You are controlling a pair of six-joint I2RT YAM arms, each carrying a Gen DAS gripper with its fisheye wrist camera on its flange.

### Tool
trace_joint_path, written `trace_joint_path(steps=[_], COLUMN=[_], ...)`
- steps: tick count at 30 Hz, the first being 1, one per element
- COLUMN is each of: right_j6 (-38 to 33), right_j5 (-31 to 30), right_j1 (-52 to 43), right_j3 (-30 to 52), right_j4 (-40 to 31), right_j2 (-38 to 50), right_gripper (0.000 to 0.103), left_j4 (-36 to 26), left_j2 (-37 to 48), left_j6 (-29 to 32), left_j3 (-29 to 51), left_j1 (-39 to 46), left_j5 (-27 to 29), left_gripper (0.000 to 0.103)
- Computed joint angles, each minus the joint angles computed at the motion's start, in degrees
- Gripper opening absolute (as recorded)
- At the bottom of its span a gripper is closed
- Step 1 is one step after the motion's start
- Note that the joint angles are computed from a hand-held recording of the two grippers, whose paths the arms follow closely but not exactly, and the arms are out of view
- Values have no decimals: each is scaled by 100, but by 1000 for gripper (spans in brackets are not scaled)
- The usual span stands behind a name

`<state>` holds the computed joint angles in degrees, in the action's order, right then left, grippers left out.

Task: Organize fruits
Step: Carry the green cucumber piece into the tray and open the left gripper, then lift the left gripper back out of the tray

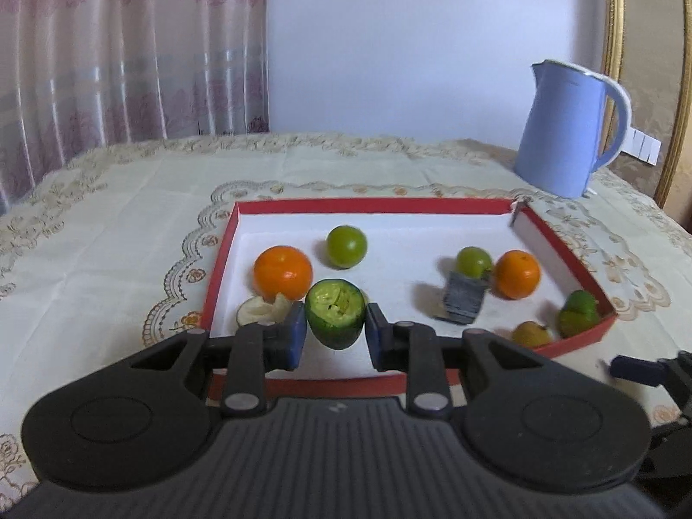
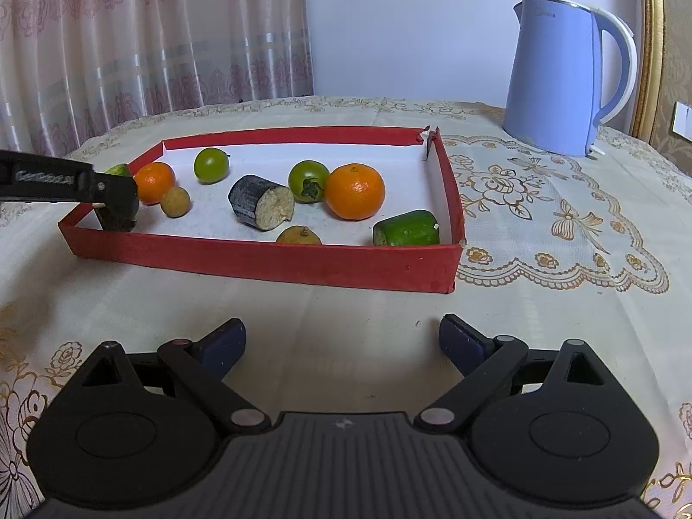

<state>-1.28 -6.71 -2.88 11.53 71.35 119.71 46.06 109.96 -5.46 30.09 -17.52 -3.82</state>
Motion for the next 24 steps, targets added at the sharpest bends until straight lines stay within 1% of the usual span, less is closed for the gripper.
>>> trace_joint_path(steps=[2,4,9,13,17,19,21,24], right_j6=[-18,-15,-25,-27,-44,-45,-43,-49], right_j5=[23,53,81,92,99,103,105,96], right_j1=[10,38,58,67,65,68,71,60], right_j3=[6,0,-6,-4,9,6,6,5], right_j4=[-4,-12,-23,-40,-61,-64,-65,-63], right_j2=[9,-2,-14,-26,-27,-33,-34,-33], right_gripper=[97,97,97,97,97,98,98,98], left_j4=[-29,87,-166,-221,-211,-177,-188,-186], left_j2=[180,294,599,765,810,815,791,672], left_j6=[56,199,149,89,219,265,240,121], left_j3=[162,221,609,806,820,784,760,656], left_j1=[-2,-98,-172,-83,-120,-170,-173,-118], left_j5=[-87,-245,-378,-260,-264,-328,-304,-190], left_gripper=[26,26,26,26,26,29,39,43])
